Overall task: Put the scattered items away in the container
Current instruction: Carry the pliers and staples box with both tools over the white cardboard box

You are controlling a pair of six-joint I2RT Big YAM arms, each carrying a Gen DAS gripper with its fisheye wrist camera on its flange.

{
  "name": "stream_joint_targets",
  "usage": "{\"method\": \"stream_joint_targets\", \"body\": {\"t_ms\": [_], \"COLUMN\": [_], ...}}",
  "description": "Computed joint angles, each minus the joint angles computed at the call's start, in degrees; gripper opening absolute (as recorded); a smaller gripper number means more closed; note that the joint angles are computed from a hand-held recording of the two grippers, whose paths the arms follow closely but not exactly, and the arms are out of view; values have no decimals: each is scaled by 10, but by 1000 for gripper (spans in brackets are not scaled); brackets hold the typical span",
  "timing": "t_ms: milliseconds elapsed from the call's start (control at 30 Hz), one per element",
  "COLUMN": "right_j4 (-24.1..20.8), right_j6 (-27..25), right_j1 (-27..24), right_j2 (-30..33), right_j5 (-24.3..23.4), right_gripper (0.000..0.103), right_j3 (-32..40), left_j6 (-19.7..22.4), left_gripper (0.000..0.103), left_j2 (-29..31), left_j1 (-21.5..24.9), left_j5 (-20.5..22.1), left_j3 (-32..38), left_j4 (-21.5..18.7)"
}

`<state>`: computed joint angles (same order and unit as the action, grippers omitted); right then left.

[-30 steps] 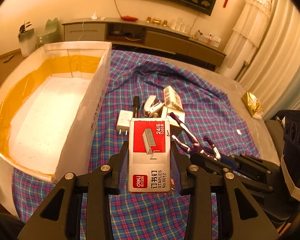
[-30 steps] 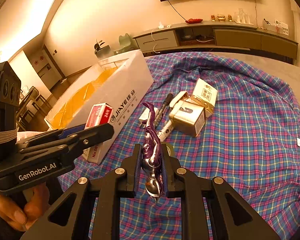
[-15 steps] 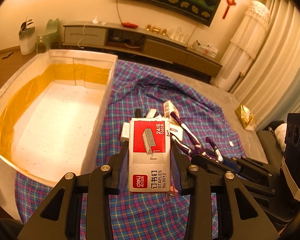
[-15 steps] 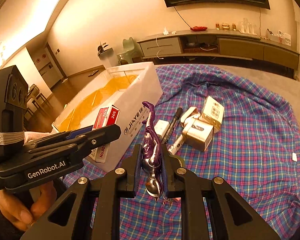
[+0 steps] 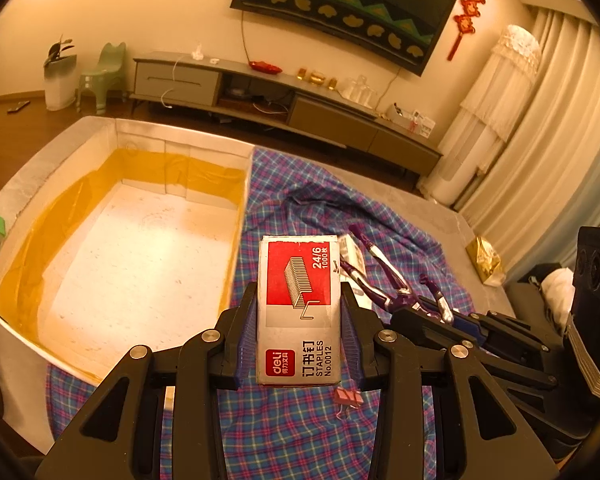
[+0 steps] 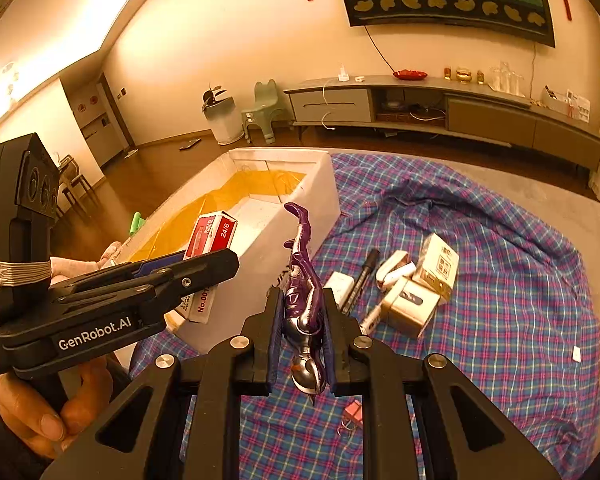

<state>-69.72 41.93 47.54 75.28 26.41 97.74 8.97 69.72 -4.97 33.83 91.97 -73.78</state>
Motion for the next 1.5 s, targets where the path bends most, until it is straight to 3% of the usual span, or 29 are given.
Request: {"method": "stream_joint_targets", "body": {"t_ms": [1000, 1500], "right_j4": [-39, -71], "right_j6": [-83, -121], "right_j1": [-17, -31], "right_j2": [133, 200], "right_j5": [-31, -44], "right_gripper": [19, 19], "right_j3": [184, 278], "left_j6": [-13, -60], "left_gripper": [39, 39], "left_j2": [83, 136], "left_j1": [78, 89], "left_j5": [46, 44], "left_j3": [84, 134], "left_j4": [-1, 5]}}
